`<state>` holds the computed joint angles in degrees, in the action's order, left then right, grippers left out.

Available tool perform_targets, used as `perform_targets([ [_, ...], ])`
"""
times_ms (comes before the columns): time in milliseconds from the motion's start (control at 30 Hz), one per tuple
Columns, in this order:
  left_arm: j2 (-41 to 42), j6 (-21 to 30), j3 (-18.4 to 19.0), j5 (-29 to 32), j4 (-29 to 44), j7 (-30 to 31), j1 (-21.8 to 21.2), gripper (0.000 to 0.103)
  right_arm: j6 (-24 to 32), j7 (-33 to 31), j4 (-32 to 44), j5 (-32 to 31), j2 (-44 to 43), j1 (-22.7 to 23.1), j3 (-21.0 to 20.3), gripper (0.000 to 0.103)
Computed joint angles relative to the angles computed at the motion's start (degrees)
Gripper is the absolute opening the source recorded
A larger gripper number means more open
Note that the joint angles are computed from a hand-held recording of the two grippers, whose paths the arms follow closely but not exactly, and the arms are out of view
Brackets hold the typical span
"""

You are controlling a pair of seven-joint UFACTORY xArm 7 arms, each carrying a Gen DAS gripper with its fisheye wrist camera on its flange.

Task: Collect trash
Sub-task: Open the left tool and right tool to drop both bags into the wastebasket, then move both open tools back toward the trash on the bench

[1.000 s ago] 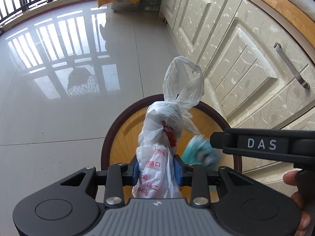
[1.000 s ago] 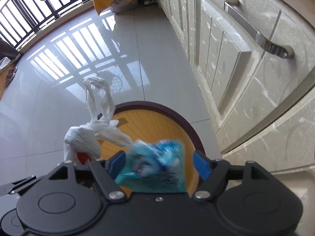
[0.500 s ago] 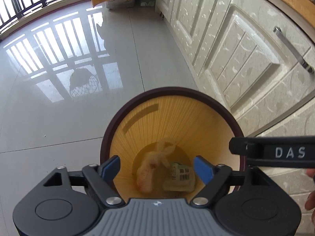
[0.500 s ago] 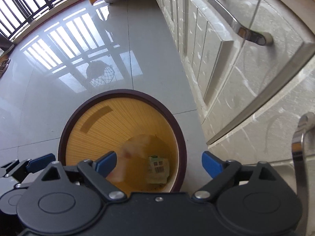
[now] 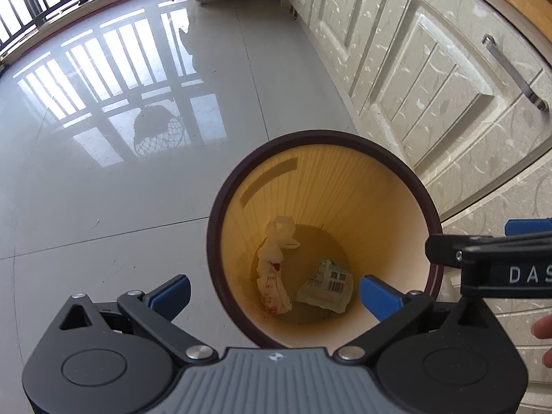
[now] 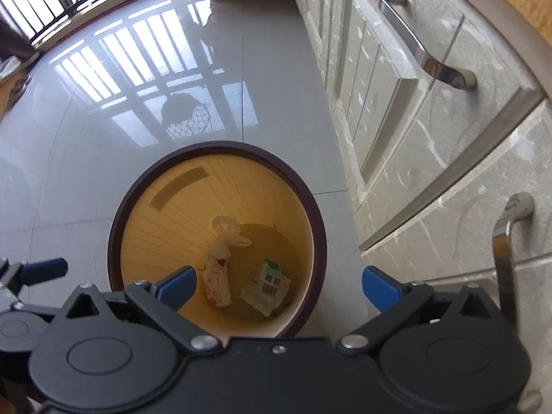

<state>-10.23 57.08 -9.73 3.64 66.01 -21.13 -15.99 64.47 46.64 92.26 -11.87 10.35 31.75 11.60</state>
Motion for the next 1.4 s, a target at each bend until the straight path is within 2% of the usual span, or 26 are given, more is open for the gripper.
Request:
perform_targets([
  [233, -3.22, 3.64, 0.11, 0.52, 0.21, -0.89, 0.75, 0.103, 1.83, 0.14, 0.55, 0.38, -1.58, 0.39, 0.58, 0.103],
  [567, -8.31, 9.4, -0.34, 1.54, 1.91, -3.52, 2.49, 0.103, 5.4, 1.15, 3.31, -2.94, -3.41, 1.95, 1.61, 0.103],
  [900, -14.29, 14.66, -1.47, 3.15, 4.04, -4.84, 3.76, 0.103, 5.66, 1.13, 4.16, -7.57, -7.76, 3.45, 3.75, 0.103],
  [1067, -17.96, 16.45, -2.39, 4.38, 4.93, -5.63, 4.85, 0.103, 5.39, 2.31, 3.15, -9.84, -10.85, 3.45, 5.07, 0.103],
  [1400, -22.62, 16.86, -4.93, 5.53, 7.44, -7.21, 6.25, 0.103, 3.75, 7.58, 1.91, -15.25, -16.27, 2.11, 8.95, 0.103],
])
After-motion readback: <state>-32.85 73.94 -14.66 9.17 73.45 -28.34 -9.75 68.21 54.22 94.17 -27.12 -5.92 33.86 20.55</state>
